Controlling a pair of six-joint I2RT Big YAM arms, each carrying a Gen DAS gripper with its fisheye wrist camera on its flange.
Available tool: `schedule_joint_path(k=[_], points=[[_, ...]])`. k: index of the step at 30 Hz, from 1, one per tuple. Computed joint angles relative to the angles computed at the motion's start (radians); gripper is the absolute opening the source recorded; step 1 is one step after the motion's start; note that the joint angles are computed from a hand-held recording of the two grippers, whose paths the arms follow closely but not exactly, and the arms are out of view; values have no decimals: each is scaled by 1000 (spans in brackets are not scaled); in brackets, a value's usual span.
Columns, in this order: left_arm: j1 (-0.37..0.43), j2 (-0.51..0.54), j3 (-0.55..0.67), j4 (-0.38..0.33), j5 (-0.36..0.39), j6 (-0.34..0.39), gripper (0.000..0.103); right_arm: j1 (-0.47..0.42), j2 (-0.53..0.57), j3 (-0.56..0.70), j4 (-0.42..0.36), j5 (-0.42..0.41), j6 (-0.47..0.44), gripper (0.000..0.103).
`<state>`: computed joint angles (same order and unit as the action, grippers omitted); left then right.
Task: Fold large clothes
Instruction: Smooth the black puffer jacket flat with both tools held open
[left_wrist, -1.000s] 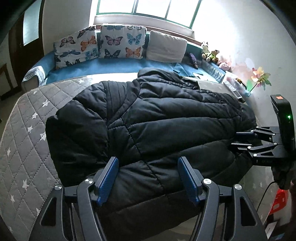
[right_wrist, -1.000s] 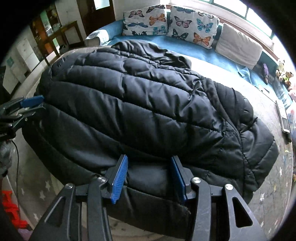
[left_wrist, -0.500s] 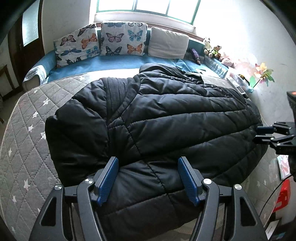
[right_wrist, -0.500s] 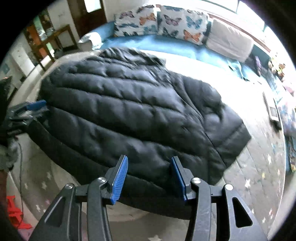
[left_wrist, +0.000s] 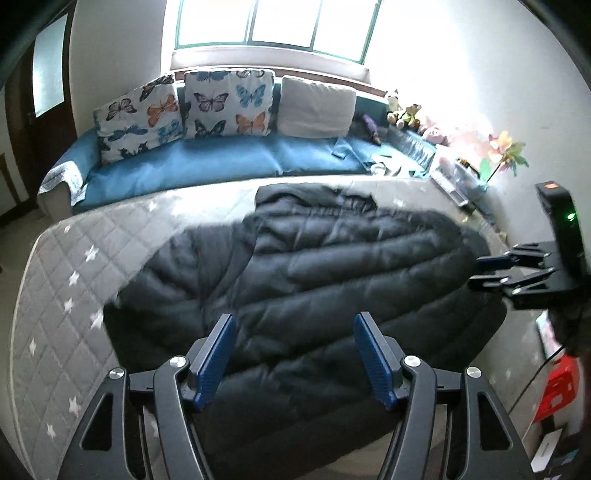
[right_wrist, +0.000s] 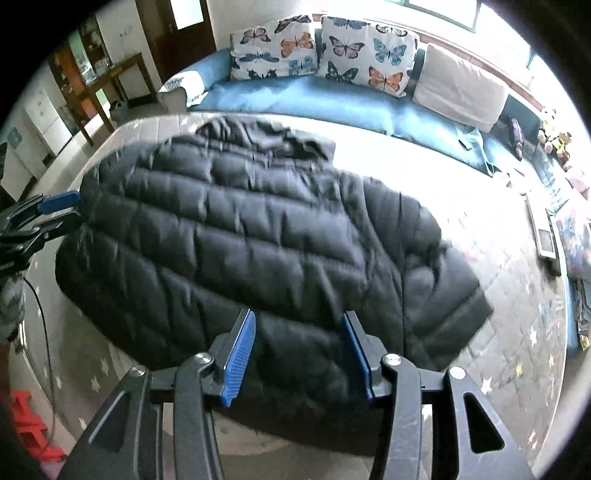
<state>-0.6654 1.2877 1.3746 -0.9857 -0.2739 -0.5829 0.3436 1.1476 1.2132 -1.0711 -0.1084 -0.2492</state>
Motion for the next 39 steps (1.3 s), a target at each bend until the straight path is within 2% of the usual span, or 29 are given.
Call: schedule_joint_path(k=[7,12,18,39], points=[[80,121,79,-29,57,11,69,31,91,48,45,-25,54,53],[114,137,28,31,108,9,69,38,119,30,52,1,45,54],[125,154,19,46,143,11,69,30,133,37,32,-3,40,54],[110,168,18,44,121,5,69,56,134,33,43,39,46,54]])
